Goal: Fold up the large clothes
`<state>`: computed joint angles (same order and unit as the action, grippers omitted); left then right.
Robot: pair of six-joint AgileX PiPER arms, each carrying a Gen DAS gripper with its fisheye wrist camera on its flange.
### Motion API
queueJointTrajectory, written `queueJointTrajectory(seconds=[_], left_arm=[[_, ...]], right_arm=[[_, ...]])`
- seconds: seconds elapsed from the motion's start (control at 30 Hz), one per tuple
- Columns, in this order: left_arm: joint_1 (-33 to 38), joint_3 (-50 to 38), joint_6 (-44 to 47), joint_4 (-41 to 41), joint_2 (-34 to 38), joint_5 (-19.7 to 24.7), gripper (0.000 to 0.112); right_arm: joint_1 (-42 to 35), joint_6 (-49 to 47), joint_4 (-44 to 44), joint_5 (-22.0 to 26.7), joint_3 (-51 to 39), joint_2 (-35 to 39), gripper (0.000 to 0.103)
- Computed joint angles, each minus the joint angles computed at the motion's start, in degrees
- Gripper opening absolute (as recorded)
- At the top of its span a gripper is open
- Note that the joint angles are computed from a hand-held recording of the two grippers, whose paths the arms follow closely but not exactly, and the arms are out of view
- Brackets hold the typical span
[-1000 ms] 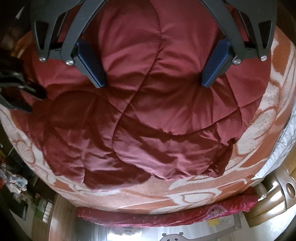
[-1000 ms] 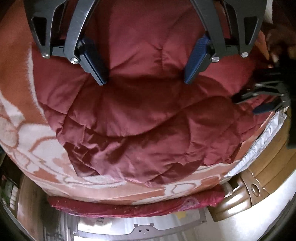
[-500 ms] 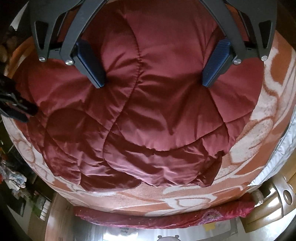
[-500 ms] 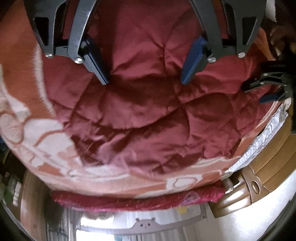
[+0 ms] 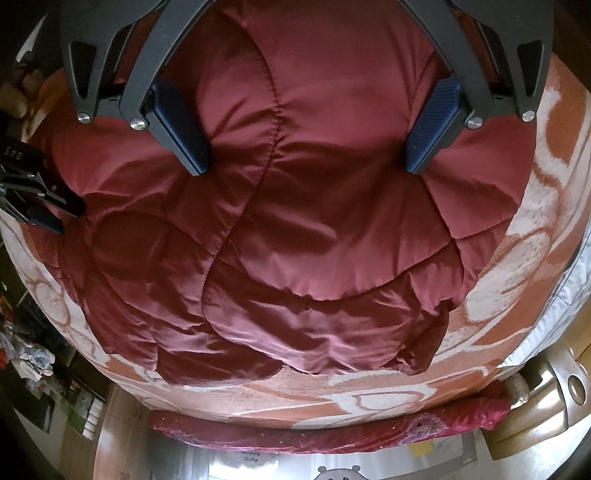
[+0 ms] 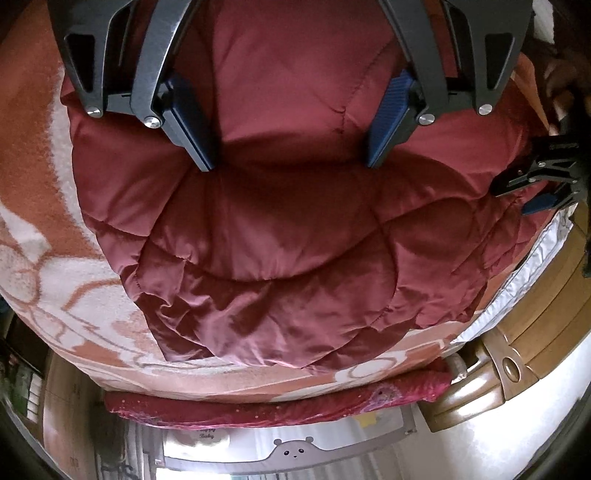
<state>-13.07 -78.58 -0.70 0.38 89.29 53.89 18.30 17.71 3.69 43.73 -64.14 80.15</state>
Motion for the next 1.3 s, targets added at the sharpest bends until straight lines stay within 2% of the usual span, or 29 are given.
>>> queueJointTrajectory(seconds=[0.2, 0.33, 0.77, 0.87, 0.97, 1.07, 1.3], left_arm=[[0.39, 0.62, 1.05, -0.69, -2.81, 0.81, 0.103], [1.06, 2.30, 1.70, -1.60, -6.67, 1.91, 0.103], [4.82, 8.36, 6.16, -5.53, -18.25, 6.81, 0.103], [2.11, 11.61, 3.98, -2.12, -21.47, 7.53, 0.103], [-1.92, 14.58, 0.88, 2.18, -24.08, 8.41, 0.103], [-4.09, 15.63, -0.21, 3.96, -25.22, 9.72, 0.103], [-5.41, 10.90, 0.03, 4.97, -25.61, 14.12, 0.103]], right_arm=[[-0.72, -0.67, 1.13, 3.50, -2.24, -1.23, 0.081], [-0.06, 0.25, 0.82, 5.92, -2.32, -4.57, 0.081], [8.57, 5.40, -2.21, 13.44, 0.99, -18.10, 0.083], [11.26, 7.38, -2.43, 14.82, 2.49, -20.06, 0.085], [14.36, 9.41, -2.32, 16.34, 4.11, -21.48, 0.095], [17.14, 10.56, -2.16, 17.78, 4.88, -22.15, 0.097], [20.33, 11.04, -4.09, 23.18, 0.57, -21.78, 0.101]])
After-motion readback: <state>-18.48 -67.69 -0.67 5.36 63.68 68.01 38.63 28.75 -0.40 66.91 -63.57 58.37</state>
